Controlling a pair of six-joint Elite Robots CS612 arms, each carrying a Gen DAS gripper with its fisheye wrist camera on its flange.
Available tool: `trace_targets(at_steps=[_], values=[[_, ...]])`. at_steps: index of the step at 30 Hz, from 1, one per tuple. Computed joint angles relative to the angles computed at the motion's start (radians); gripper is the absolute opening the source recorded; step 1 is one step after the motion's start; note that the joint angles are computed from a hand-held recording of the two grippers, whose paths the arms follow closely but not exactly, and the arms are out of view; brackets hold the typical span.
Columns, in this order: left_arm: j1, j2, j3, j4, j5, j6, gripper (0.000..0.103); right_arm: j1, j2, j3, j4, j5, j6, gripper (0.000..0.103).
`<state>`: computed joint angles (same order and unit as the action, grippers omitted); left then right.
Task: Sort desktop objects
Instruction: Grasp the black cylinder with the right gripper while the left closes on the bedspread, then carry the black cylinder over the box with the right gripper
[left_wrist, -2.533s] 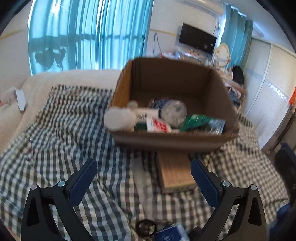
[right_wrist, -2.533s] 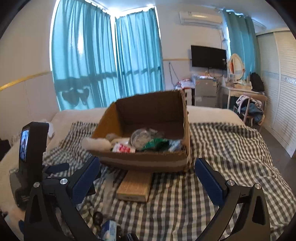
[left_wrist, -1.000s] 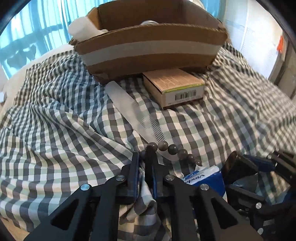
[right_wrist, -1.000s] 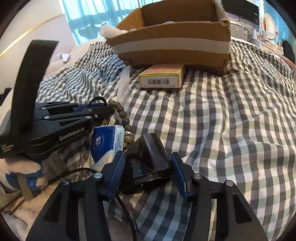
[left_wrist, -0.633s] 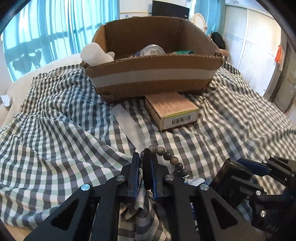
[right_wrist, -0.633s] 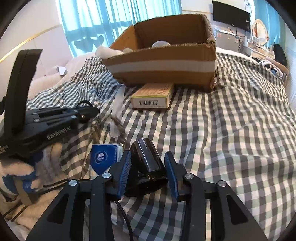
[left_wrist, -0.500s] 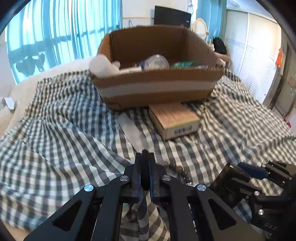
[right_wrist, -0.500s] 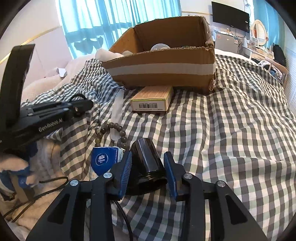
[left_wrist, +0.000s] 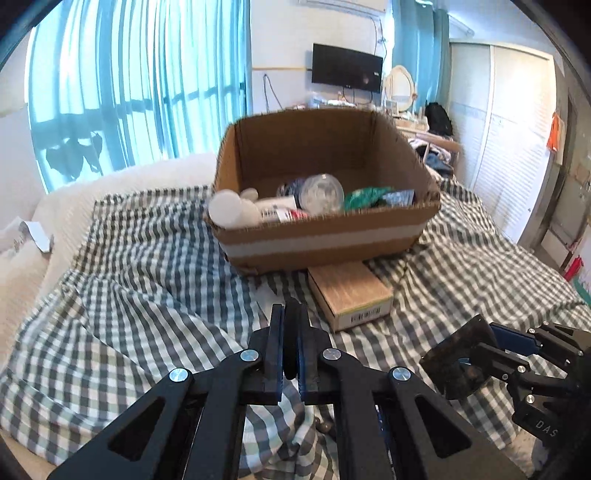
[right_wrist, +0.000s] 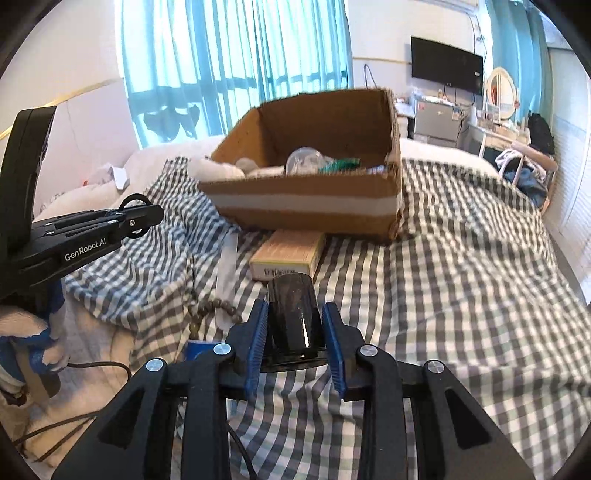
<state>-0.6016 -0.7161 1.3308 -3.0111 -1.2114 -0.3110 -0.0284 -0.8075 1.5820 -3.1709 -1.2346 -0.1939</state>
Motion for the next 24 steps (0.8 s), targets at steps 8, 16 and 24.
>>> trace_targets(at_steps=[8,16,24], values=[[0.001,-0.015,-0.008,-0.041,0.001,0.02,0.006,-0.002,-0.019,-0.003,-0.078,0.006,0.033,0.029],[0.002,-0.023,-0.032,-0.093,0.002,0.042,0.006,0.008,-0.03,-0.011,-0.194,0.009,0.062,0.029],[0.002,-0.028,-0.063,-0.134,0.015,0.098,0.006,0.015,-0.027,-0.043,-0.284,-0.027,0.019,0.029]])
